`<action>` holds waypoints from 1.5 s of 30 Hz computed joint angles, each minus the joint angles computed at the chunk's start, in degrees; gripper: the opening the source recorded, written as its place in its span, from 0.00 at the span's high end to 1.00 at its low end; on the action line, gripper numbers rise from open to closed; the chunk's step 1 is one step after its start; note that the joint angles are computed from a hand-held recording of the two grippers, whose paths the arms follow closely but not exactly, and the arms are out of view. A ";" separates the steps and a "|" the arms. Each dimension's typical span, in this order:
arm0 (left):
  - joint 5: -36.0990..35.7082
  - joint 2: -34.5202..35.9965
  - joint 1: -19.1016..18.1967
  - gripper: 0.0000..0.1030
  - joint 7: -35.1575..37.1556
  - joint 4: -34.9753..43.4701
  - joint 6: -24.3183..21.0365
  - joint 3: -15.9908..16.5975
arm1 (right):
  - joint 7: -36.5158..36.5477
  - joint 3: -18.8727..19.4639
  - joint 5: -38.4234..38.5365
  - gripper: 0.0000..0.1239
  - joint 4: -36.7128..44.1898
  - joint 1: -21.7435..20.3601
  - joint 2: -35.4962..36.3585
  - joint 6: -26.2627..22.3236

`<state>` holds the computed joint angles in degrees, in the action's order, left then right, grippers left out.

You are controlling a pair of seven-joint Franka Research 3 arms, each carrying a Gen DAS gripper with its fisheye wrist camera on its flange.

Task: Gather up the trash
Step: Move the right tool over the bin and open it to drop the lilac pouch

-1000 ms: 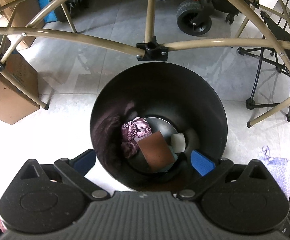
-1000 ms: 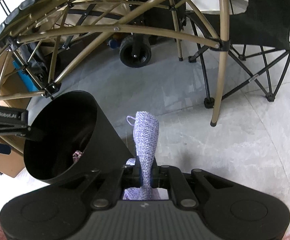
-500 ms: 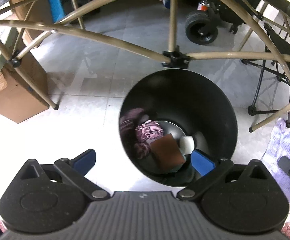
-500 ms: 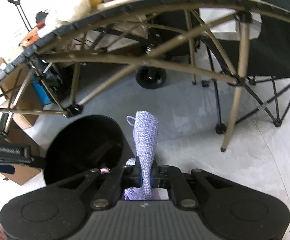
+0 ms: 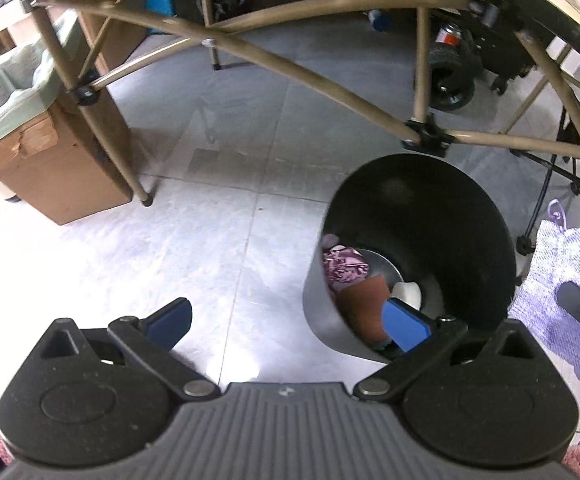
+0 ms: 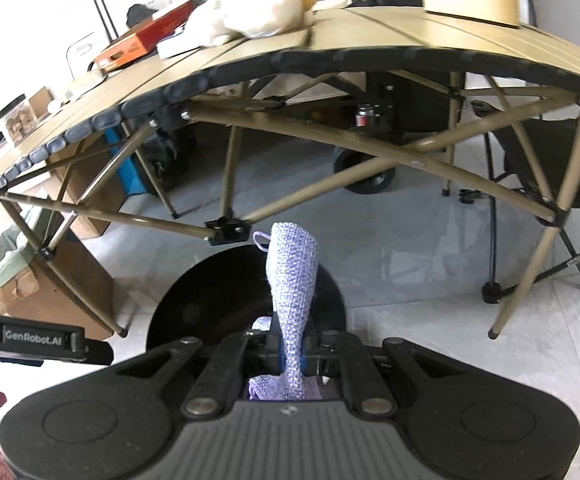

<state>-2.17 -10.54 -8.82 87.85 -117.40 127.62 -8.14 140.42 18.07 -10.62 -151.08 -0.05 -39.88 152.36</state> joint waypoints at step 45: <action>-1.96 0.29 4.19 0.00 2.48 -0.75 -0.52 2.27 | 3.45 -6.39 -8.69 0.20 18.16 10.48 23.30 -11.68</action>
<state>-4.13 -10.25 -4.62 90.33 -118.15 127.10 -5.87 143.87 11.68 -19.30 -132.92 10.42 -16.58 140.68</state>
